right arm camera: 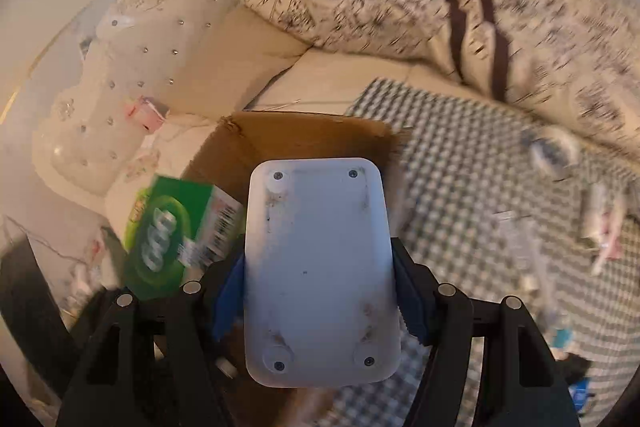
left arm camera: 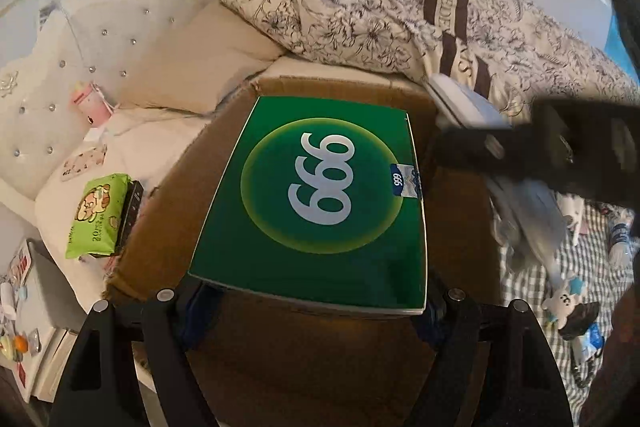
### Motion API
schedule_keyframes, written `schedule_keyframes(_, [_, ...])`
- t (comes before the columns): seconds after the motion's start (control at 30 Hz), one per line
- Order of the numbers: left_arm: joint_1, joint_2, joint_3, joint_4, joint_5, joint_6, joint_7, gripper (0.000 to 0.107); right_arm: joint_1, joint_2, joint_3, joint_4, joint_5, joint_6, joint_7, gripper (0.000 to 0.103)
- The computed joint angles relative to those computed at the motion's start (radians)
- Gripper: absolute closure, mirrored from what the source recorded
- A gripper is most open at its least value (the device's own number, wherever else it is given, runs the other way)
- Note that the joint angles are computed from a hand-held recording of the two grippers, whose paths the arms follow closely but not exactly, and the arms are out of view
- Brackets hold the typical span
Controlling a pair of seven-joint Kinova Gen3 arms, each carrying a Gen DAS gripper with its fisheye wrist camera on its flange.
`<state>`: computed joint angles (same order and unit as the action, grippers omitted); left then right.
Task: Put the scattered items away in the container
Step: 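Carry both items over the cardboard box and open both grippers to drop them, then move both grippers back over the items on the bed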
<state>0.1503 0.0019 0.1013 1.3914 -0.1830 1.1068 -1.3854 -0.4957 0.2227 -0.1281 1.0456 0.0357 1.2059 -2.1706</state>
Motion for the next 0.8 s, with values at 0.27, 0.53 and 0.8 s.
schedule_keyframes(0.27, [-0.007,0.05,-0.015,-0.032,0.033,0.046,0.007,0.007,0.013,0.106,0.016,-0.075,-0.059,-0.025,0.011,0.029])
schedule_keyframes(0.53, [0.04,0.025,0.011,-0.042,-0.042,0.076,0.071,0.004,-0.063,0.024,0.038,-0.042,0.109,0.004,-0.028,0.013])
schedule_keyframes(0.8, [0.124,-0.095,0.127,-0.114,-0.104,0.125,0.162,0.004,-0.007,-0.224,-0.017,0.103,0.195,0.011,-0.086,0.013])
